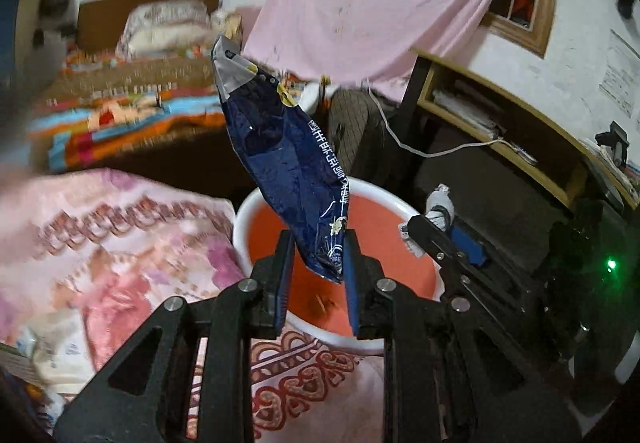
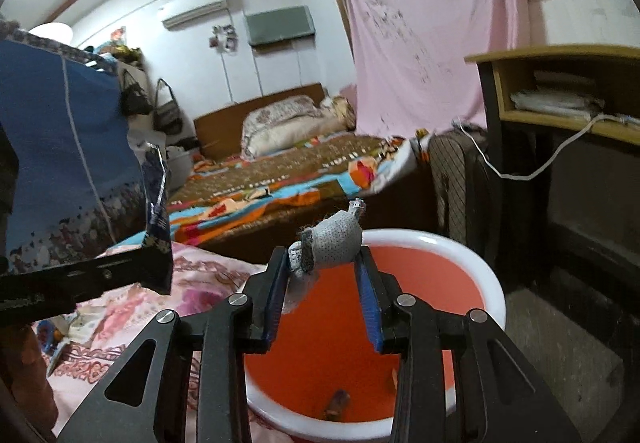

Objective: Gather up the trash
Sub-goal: 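Open both tools to drop the bag and wad into the basin, then move both tools back over the bedspread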

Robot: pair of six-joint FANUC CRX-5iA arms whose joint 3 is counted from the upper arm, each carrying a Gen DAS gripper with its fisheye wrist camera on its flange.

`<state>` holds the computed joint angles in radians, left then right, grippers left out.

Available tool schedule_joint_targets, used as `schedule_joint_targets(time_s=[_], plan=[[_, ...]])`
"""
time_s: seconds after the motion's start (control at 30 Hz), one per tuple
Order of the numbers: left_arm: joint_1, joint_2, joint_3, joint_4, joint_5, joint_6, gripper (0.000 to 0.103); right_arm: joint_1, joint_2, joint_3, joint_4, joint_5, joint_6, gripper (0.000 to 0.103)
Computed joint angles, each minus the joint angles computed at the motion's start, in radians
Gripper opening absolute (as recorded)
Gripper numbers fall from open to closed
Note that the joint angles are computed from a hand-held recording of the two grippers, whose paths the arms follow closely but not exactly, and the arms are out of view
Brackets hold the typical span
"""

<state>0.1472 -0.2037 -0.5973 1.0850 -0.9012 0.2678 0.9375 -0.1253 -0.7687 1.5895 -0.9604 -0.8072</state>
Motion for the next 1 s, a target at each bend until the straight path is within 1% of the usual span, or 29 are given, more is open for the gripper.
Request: schedule_joint_targets(time_s=[0.1,0.2,0.27,0.37,0.47,0.57,0.67,0.73,0.9,0.97,1.0], plan=[[0.0,0.033,0.034,-0.057,-0.027,0.064,0.01,-0.003,-0.006,-0.004,-0.028,0.018,-0.003,0.042],[-0.002,0.049,0.052,-0.085,-0.042,0.106,0.014,0.005,-0.004,0.001,-0.051,0.018,0.002,0.047],[0.0,0.051,0.058,-0.098,-0.046,0.129,0.02,0.013,-0.002,0.004,-0.061,0.013,0.005,0.048],[0.007,0.046,0.056,-0.098,-0.058,0.141,0.027,0.016,-0.001,0.008,-0.072,0.013,0.015,0.048],[0.016,0.042,0.052,-0.09,-0.051,0.14,0.03,0.018,0.0,0.009,-0.079,0.01,0.018,0.049],[0.026,0.018,0.03,-0.071,-0.024,0.135,0.033,0.017,-0.003,0.009,-0.076,0.006,0.016,0.05],[0.042,-0.017,-0.006,-0.032,0.011,0.104,0.039,0.025,-0.002,0.008,-0.055,-0.015,0.005,0.056],[0.058,-0.049,-0.034,-0.011,0.041,0.083,0.043,0.033,0.0,0.011,-0.044,-0.03,0.003,0.065],[0.105,-0.125,-0.097,0.035,0.103,0.052,0.054,0.045,-0.002,0.013,0.014,-0.062,-0.003,0.073],[0.128,-0.161,-0.127,0.064,0.131,0.031,0.062,0.051,0.002,0.015,0.036,-0.078,-0.005,0.078],[0.137,-0.182,-0.144,0.081,0.149,0.018,0.065,0.055,0.004,0.018,0.052,-0.086,-0.007,0.081]])
